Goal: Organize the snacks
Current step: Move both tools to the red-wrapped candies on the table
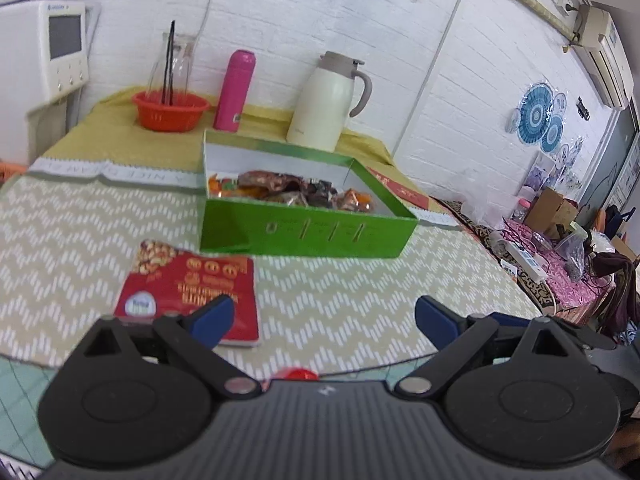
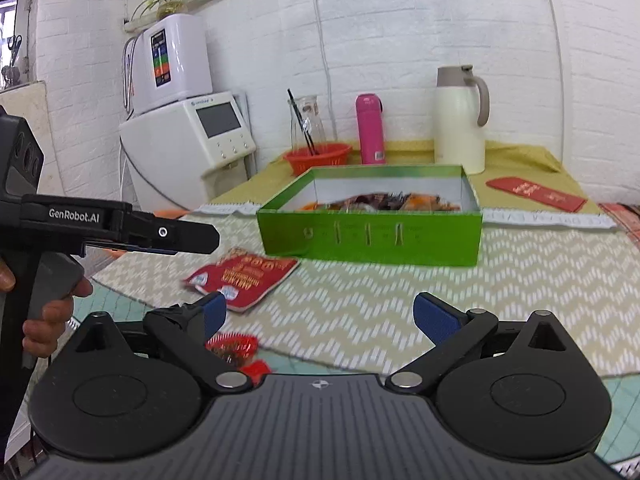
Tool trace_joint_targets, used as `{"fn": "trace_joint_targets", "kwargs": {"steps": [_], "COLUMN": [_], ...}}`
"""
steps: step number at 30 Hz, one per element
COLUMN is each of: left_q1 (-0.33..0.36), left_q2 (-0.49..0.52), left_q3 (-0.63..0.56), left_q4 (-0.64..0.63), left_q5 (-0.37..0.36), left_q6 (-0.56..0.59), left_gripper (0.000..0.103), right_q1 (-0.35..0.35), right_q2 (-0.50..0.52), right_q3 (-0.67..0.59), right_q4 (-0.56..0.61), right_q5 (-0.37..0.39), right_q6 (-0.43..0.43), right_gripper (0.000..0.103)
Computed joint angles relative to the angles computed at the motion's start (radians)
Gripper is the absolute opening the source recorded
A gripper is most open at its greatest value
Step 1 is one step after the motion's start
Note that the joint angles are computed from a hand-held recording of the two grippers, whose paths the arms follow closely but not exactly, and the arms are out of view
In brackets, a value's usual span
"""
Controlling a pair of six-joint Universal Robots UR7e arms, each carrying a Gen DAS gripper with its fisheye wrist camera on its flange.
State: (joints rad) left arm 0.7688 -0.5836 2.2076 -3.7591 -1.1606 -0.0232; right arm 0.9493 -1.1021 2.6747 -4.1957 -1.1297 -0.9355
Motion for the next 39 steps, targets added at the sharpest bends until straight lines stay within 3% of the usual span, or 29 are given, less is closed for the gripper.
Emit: {"fn": "trace_joint_targets", "kwargs": {"steps": [3, 6, 12, 17, 21, 24, 29, 35, 39], "left_q1": [0.01, 0.016, 0.02, 0.027, 0.037, 0.05, 0.059, 0.059, 0.069], "left_q2": [0.008, 0.015, 0.006, -0.001, 0.004, 0.016, 0.051, 0.084, 0.097], "left_q3": [0.041, 0.082, 0.131, 0.136, 0.121, 0.092, 0.011, -0.086, -0.116], "left_q4": [-0.02, -0.057, -0.075, -0.052, -0.038, -0.006, 0.087, 0.228, 0.256], "left_q5": [-0.008, -0.007, 0.013, 0.008, -0.027, -0.078, -0.177, -0.223, -0.258], "left_q6": [-0.054, -0.097, -0.137, -0.145, -0.14, -0.134, -0.073, -0.001, 0.0], "left_gripper": [0.096, 0.096, 0.096, 0.096, 0.096, 0.096, 0.096, 0.096, 0.092], "right_q1": [-0.013, 0.031, 0.113, 0.133, 0.105, 0.044, -0.06, -0.076, -0.098], "right_q2": [0.053, 0.127, 0.265, 0.28, 0.298, 0.251, 0.271, 0.313, 0.304], "right_q3": [0.006, -0.014, -0.059, -0.094, -0.096, -0.067, -0.002, 0.01, 0.007], "right_q4": [0.01, -0.009, -0.098, -0.067, -0.193, -0.199, -0.291, -0.393, -0.428], "right_q5": [-0.011, -0.092, -0.175, -0.206, -0.244, -0.207, -0.099, -0.128, -0.133], "right_q6": [0.001, -0.025, -0.124, -0.145, -0.071, -0.028, -0.07, -0.088, -0.04], "right_gripper": [0.103, 0.103, 0.103, 0.103, 0.103, 0.103, 0.103, 0.103, 0.103]}}
